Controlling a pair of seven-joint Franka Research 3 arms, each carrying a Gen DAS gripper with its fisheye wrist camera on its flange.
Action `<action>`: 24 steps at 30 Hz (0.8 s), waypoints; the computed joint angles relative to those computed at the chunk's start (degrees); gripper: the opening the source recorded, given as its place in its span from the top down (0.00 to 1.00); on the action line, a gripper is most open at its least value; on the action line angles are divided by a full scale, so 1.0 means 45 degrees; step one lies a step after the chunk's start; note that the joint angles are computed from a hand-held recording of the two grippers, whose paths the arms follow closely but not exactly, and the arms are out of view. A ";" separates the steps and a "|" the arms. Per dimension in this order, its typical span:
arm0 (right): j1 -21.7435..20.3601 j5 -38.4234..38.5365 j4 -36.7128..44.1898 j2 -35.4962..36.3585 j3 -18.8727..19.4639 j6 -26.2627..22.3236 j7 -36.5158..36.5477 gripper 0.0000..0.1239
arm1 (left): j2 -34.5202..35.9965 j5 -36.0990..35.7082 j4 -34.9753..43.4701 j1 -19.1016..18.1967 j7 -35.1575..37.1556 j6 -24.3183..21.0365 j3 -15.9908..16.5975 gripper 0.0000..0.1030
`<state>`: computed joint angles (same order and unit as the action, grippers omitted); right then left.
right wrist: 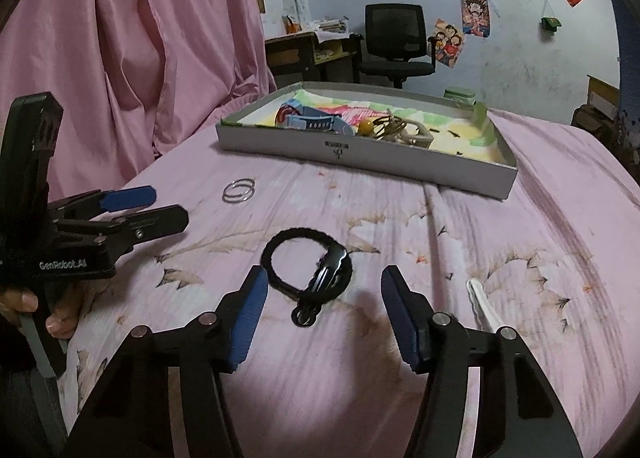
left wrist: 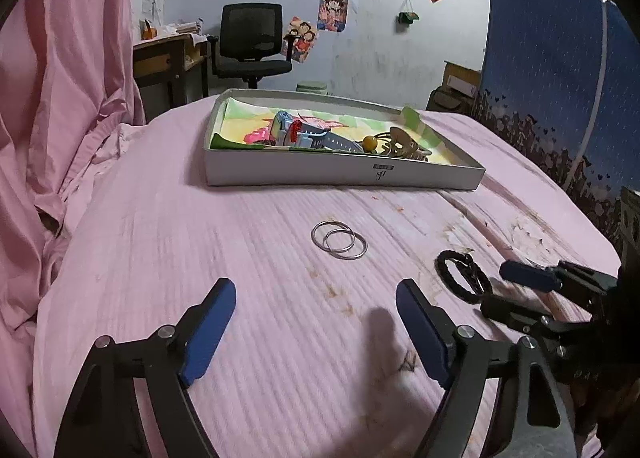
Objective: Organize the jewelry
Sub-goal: 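Grasp the double silver rings with the left tool while the right tool grasps the black hair tie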
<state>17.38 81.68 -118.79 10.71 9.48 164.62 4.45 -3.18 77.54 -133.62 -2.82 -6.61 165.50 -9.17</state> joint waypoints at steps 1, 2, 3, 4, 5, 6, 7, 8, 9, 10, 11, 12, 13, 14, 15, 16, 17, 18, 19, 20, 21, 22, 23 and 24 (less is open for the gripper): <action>0.0021 -0.0332 -0.0039 0.0000 -0.0034 -0.0080 0.0304 0.59 | 0.0086 -0.0245 0.0069 -0.0004 0.0248 0.0006 0.0017 0.24; 0.0025 -0.0581 -0.0067 0.0004 -0.0050 -0.0145 0.0539 0.62 | 0.0203 -0.0583 0.0169 -0.0007 0.0599 0.0042 0.0045 0.26; 0.0032 -0.0916 -0.0083 0.0026 -0.0072 -0.0223 0.0869 0.63 | 0.0276 -0.0742 0.0231 -0.0004 0.0782 0.0080 0.0072 0.27; 0.0030 -0.1207 -0.0096 0.0049 -0.0084 -0.0274 0.1175 0.63 | 0.0406 -0.1056 0.0356 -0.0011 0.1124 0.0093 0.0097 0.27; 0.0011 -0.1399 -0.0102 0.0068 -0.0080 -0.0308 0.1398 0.63 | 0.0505 -0.1270 0.0444 -0.0015 0.1370 0.0125 0.0129 0.27; -0.0027 -0.1452 -0.0097 0.0091 -0.0055 -0.0328 0.1472 0.63 | 0.0612 -0.1527 0.0532 -0.0021 0.1655 0.0171 0.0163 0.27; -0.0058 -0.1548 -0.0086 0.0111 -0.0043 -0.0367 0.1605 0.63 | 0.0728 -0.1881 0.0624 -0.0034 0.2023 0.0205 0.0193 0.28; -0.0082 -0.1686 -0.0065 0.0146 -0.0038 -0.0416 0.1759 0.63 | 0.0869 -0.2303 0.0730 -0.0050 0.2462 0.0230 0.0223 0.29; -0.0112 -0.1777 -0.0046 0.0188 -0.0023 -0.0460 0.1844 0.63 | 0.0962 -0.2675 0.0793 -0.0070 0.2842 0.0240 0.0257 0.31; -0.0125 -0.2078 0.0018 0.0259 -0.0044 -0.0588 0.2145 0.63 | 0.1060 -0.2917 0.0844 -0.0096 0.3082 0.0258 0.0289 0.32; -0.0147 -0.2421 0.0108 0.0352 -0.0072 -0.0752 0.2508 0.63 | 0.1161 -0.3229 0.0932 -0.0127 0.3388 0.0250 0.0312 0.32; -0.0175 -0.2575 0.0173 0.0430 -0.0044 -0.0819 0.2701 0.63 | 0.1230 -0.3391 0.0989 -0.0157 0.3555 0.0252 0.0352 0.32; -0.0228 -0.2760 0.0276 0.0523 -0.0041 -0.0978 0.2963 0.63 | 0.1327 -0.3652 0.1080 -0.0184 0.3815 0.0246 0.0380 0.33; -0.0284 -0.2900 0.0388 0.0617 -0.0026 -0.1117 0.3177 0.63 | 0.1373 -0.3784 0.1121 -0.0218 0.3946 0.0254 0.0418 0.33; -0.0330 -0.3018 0.0494 0.0715 -0.0001 -0.1204 0.3339 0.63 | 0.1462 -0.4066 0.1200 -0.0229 0.4226 0.0272 0.0448 0.35; -0.0368 -0.3195 0.0628 0.0828 0.0010 -0.1325 0.3568 0.63 | 0.1534 -0.4319 0.1263 -0.0249 0.4461 0.0279 0.0477 0.35; -0.0403 -0.3364 0.0759 0.0937 0.0032 -0.1429 0.3755 0.63 | 0.1598 -0.4582 0.1314 -0.0264 0.4689 0.0291 0.0507 0.37; -0.0438 -0.3482 0.0866 0.1040 0.0070 -0.1477 0.3860 0.63 | 0.1635 -0.4716 0.1334 -0.0286 0.4796 0.0323 0.0551 0.38; -0.0457 -0.3680 0.0994 0.1137 0.0089 -0.1552 0.4042 0.63 | 0.1699 -0.4947 0.1372 -0.0285 0.4959 0.0391 0.0588 0.39; -0.0477 -0.3785 0.1073 0.1214 0.0137 -0.1555 0.4134 0.63 | 0.1745 -0.5107 0.1403 -0.0297 0.5059 0.0450 0.0628 0.41; -0.0497 -0.3928 0.1223 0.1336 0.0169 -0.1604 0.4266 0.63 | 0.1795 -0.5197 0.1437 -0.0323 0.5111 0.0491 0.0665 0.43; -0.0524 -0.4037 0.1330 0.1417 0.0208 -0.1628 0.4372 0.63 | 0.1830 -0.5368 0.1434 -0.0322 0.5239 0.0579 0.0697 0.43; -0.0539 -0.4199 0.1493 0.1531 0.0229 -0.1683 0.4538 0.63 | 0.1856 -0.5527 0.1420 -0.0324 0.5358 0.0661 0.0728 0.45; -0.0560 -0.4289 0.1568 0.1587 0.0273 -0.1666 0.4628 0.63 | 0.1882 -0.5638 0.1429 -0.0337 0.5447 0.0705 0.0758 0.46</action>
